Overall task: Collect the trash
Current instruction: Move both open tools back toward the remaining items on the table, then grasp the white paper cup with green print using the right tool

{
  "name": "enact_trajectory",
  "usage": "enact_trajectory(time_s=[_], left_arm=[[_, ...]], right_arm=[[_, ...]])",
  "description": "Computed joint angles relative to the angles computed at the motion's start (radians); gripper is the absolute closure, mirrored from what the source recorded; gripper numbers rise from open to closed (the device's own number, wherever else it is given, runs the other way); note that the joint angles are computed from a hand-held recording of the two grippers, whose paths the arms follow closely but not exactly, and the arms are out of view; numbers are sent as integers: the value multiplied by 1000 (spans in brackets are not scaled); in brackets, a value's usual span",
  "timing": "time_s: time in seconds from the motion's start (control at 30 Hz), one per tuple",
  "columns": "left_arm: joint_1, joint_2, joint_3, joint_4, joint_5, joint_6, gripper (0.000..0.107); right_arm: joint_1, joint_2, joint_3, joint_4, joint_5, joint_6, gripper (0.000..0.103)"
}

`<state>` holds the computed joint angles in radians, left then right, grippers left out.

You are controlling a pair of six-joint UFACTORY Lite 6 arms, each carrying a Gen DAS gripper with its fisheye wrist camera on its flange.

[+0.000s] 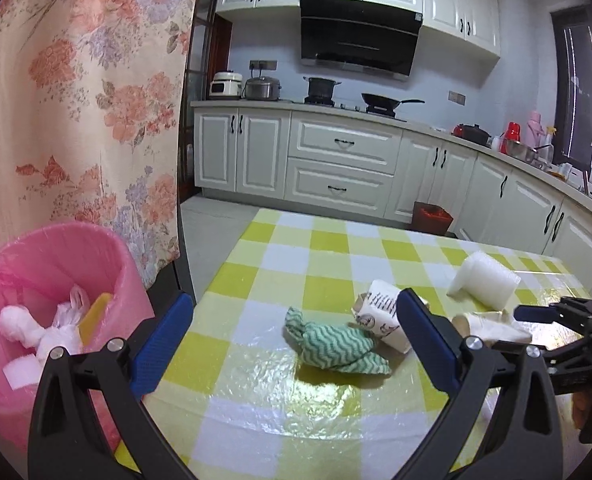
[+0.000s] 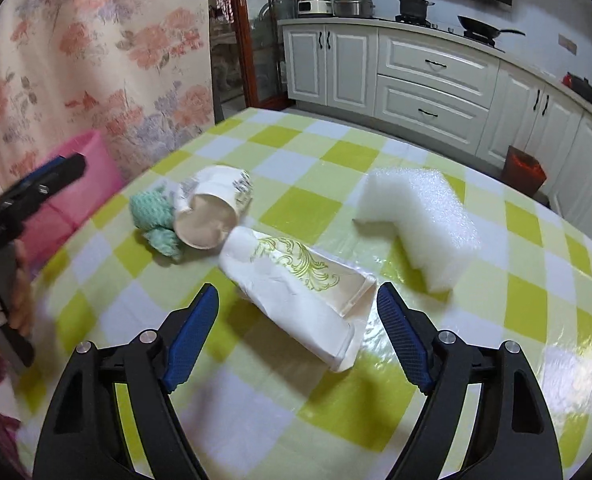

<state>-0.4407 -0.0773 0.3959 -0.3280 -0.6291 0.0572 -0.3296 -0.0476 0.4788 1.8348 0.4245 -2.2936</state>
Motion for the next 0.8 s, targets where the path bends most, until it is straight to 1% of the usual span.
enact_trajectory(time_s=[0.1,0.13,0.17,0.2,0.23,0.27,0.3,0.33,0.4,0.47,0.57,0.63,0.73,0.8], left_arm=[[-20,6,-6,-52,8,27,9],[-29,12,-3,-84,14,50,9],[-37,19,1,-111,16,66,9],[-48,28,8,-148,21,87,9],[-56,38,17,-176,29,101,9],[-65,53,34,-211,43,115,9],[-71,63,45,-238,49,124,9],[-86,77,54,-277,45,136,9],[-118,117,91,-377,48,183,9],[-166,168,139,-524,27,259,9],[-213,243,206,-644,6,304,9],[-254,315,274,-772,-25,365,9],[-262,403,380,-938,-6,452,9],[-248,445,441,-1032,23,503,13]], right_arm=[[14,76,34,43,7,-64,26],[21,90,35,72,9,-99,28],[34,107,39,100,3,-137,37],[49,120,40,139,-11,-183,44],[64,113,30,196,-24,-249,53],[66,106,22,213,-19,-273,64],[54,105,19,189,1,-255,68],[38,99,12,175,19,-243,77],[17,83,-12,195,32,-275,79],[-20,57,-38,177,58,-272,81],[-90,36,-53,75,112,-199,81],[-143,25,-55,17,143,-163,81],[-221,29,-36,-95,203,-78,81],[-282,28,-28,-175,259,-35,81]])
